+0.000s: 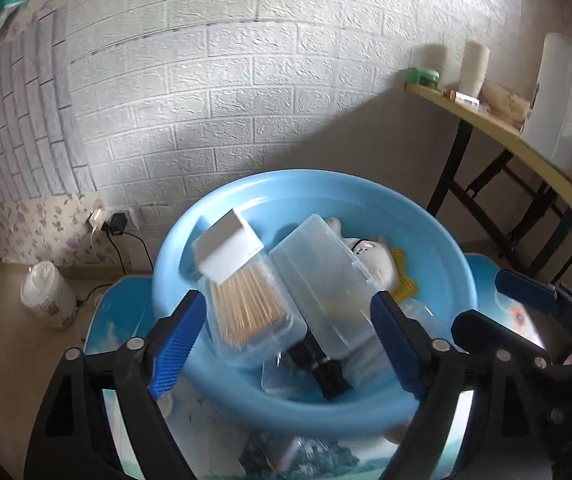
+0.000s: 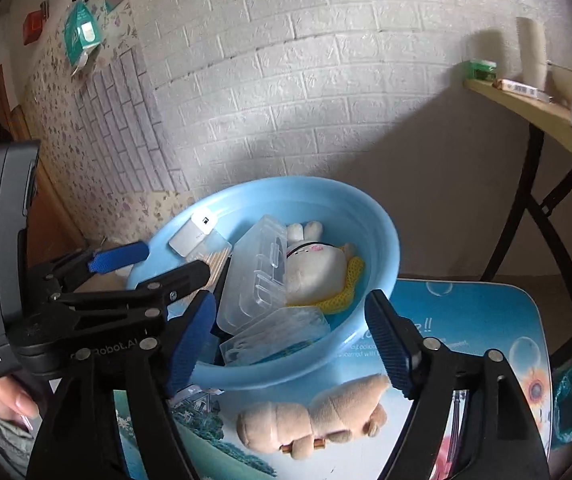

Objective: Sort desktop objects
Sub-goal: 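Withdraw both tools from the basin back over the table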

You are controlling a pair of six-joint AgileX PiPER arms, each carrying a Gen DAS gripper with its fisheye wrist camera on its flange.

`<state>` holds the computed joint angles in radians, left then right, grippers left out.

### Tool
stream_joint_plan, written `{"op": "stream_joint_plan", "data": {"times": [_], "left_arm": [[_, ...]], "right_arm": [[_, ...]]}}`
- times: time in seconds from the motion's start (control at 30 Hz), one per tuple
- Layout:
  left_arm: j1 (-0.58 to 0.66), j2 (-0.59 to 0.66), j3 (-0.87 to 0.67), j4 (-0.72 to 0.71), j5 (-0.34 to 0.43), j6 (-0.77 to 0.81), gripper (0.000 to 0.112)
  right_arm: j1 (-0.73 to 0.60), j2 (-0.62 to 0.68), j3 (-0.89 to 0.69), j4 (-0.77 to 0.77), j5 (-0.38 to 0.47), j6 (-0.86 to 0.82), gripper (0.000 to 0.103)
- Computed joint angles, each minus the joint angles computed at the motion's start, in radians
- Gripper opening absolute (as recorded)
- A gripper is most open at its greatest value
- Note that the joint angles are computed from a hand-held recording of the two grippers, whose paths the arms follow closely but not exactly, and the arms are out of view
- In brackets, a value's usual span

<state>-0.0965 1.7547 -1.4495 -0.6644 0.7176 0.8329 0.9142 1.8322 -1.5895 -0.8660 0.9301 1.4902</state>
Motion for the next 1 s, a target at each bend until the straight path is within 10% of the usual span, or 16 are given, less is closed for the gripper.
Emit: {"op": "stream_joint_plan", "data": {"times": [0.17,0.47,1.0], "left_arm": [[0.066,-0.072,0.106,-0.096,0.023,0.067,0.096],[0.1,-0.17,0.279,-0.138,0.02,0.181,0.103],[0.175,-0.274,0.532,-0.313,-0.099,0.483,0.103]], "right_arm": [[0.04,-0.023,0.04,-0.028,0.0,0.075,0.09],[0.177,0.008,0.014,-0.12,0.184,0.064,0.097],[0.296,-0.035,0.187,-0.121,0.265,0.297,0.102]]}}
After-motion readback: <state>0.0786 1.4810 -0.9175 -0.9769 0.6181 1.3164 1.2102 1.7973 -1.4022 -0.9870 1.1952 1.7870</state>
